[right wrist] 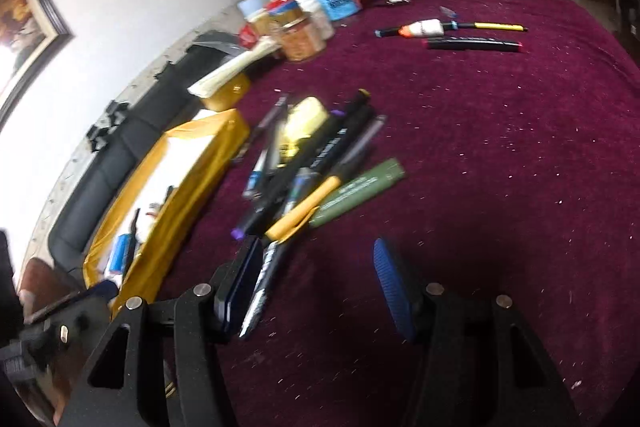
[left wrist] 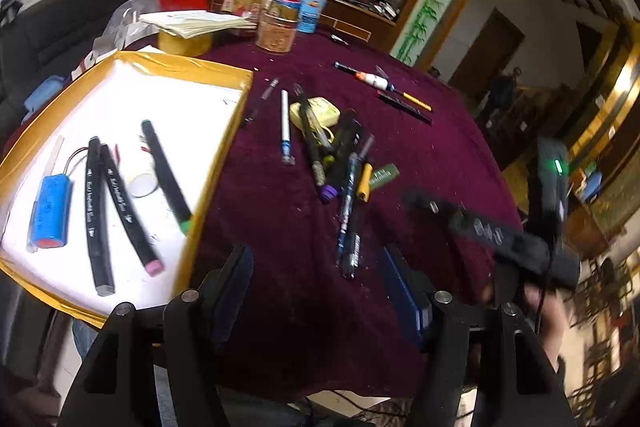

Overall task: Organize rigid objects
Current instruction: 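Move both tools back over the pens on the table, then close the right tool on the green cylinder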

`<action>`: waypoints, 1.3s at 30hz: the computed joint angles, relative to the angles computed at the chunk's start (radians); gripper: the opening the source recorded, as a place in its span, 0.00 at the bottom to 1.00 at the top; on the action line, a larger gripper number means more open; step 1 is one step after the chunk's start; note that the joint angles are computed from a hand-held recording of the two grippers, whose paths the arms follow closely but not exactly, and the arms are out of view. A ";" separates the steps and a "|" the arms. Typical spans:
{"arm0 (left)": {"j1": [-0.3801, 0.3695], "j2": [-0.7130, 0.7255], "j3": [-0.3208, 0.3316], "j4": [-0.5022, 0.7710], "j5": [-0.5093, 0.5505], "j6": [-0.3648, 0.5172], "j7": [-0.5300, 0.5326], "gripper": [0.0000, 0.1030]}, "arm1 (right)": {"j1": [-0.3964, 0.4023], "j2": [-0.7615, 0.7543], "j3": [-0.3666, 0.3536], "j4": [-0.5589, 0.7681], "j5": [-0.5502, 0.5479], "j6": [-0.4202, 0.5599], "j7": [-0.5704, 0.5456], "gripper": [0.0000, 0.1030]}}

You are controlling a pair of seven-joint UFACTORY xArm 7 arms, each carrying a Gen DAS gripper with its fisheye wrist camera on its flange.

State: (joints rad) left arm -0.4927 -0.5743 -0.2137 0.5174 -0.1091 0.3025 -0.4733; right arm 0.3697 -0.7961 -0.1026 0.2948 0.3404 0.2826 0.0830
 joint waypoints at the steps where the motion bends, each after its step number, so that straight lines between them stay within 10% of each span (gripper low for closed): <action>1: -0.001 -0.003 -0.004 -0.003 0.003 0.002 0.000 0.67 | 0.002 0.014 -0.006 0.008 0.003 -0.001 0.001 0.55; 5: -0.011 -0.011 -0.001 -0.016 -0.002 -0.002 -0.003 0.67 | 0.060 0.135 -0.057 0.097 0.043 0.002 -0.048 0.55; 16: -0.046 -0.008 0.055 -0.050 -0.051 -0.045 0.033 0.67 | -0.151 0.322 0.092 0.219 -0.050 0.087 0.082 0.47; 27: -0.055 -0.012 0.070 -0.053 -0.083 -0.041 0.065 0.67 | -0.324 0.413 0.296 0.281 -0.427 0.054 0.356 0.47; 39: -0.044 0.043 0.041 0.003 -0.070 -0.011 0.072 0.67 | -0.175 0.320 0.111 0.213 -0.238 0.095 0.108 0.47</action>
State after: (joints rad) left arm -0.5368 -0.5318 -0.1730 0.5200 -0.1790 0.2913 -0.4009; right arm 0.1946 -0.4763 0.0086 0.5081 0.1020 0.3776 0.1914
